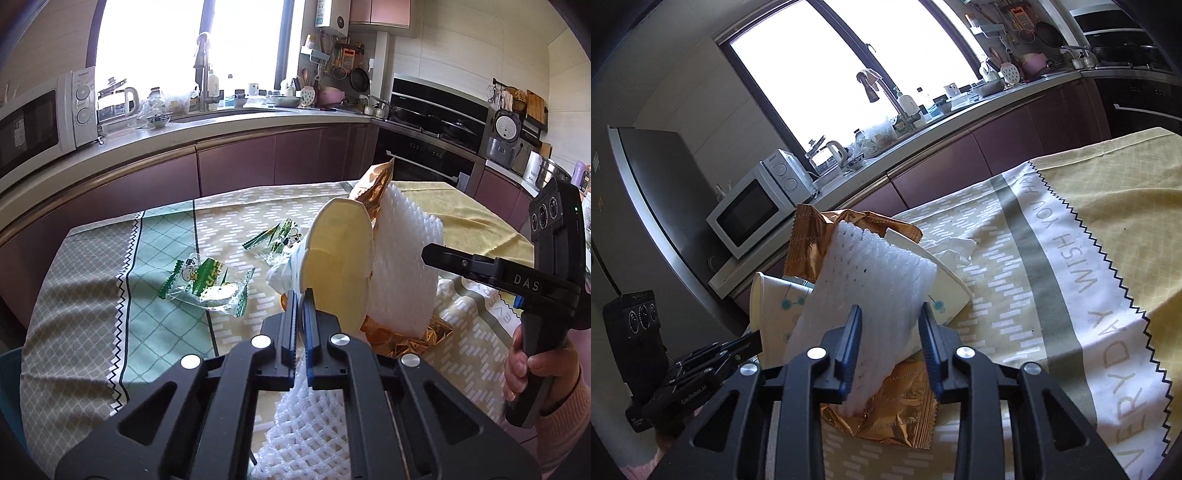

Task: Collect trash
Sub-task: 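Grasp the white foam net with the right gripper while the left gripper grasps another foam net, then lift the foam nets with both grippers and carry them toward the teal bin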

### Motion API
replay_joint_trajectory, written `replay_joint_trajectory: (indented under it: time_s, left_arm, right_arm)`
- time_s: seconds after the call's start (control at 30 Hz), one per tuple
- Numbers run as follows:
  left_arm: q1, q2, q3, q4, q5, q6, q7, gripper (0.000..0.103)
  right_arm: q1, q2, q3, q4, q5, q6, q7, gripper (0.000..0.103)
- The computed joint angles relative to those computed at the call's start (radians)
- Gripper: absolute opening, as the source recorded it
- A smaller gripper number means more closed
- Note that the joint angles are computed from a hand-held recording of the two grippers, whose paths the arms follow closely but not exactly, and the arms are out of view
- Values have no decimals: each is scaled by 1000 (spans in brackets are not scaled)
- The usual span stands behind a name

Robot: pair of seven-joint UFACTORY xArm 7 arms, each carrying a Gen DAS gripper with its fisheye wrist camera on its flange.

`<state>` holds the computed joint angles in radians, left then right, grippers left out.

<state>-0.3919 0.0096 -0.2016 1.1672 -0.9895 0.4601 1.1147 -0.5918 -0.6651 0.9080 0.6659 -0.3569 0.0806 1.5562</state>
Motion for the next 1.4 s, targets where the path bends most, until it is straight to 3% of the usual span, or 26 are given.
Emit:
replay_joint_trajectory:
  time_s: [0.07, 0.23, 0.33, 0.47, 0.7, 0.9, 0.93, 1.03, 1.1, 1.17, 1.4]
  left_arm:
    - [8, -12, 8, -4, -24, 15, 16, 4]
    - [16, -42, 28, -21, -71, 26, 55, 5]
    - [21, -38, 34, -20, -50, 24, 41, 39]
    - [28, -86, 55, -63, -120, 34, 129, 52]
    - [62, -158, 120, -157, -73, 215, 162, 56]
    - [64, -129, 114, -158, 10, 306, 110, 57]
    - [64, -121, 106, -155, 21, 301, 97, 55]
    - [63, -97, 85, -144, 86, 287, 36, 27]
    - [63, -102, 85, -156, 75, 272, 38, 22]
    - [69, -113, 95, -160, 54, 292, 43, 2]
    - [99, -178, 144, -191, -28, 366, 95, 1]
  right_arm:
    - [11, -25, -7, -17, 5, -20, 8, 16]
    - [56, -86, -36, -43, 29, -19, -4, 13]
    - [80, -106, -47, -42, 36, -3, -18, 12]
    - [109, -119, -53, -25, 31, 41, -41, 12]
    - [140, -120, -61, -28, 25, 47, -45, 12]
    - [135, -89, -45, -21, 22, 30, -38, 12]
    - [132, -86, -40, -17, 20, 29, -37, 12]
    - [123, -77, -30, 1, 14, 33, -44, 12]
    - [123, -73, -27, 12, 8, 38, -51, 12]
    - [118, -67, -22, 22, 4, 36, -55, 12]
    - [79, -44, 10, 83, -15, 31, -81, 12]
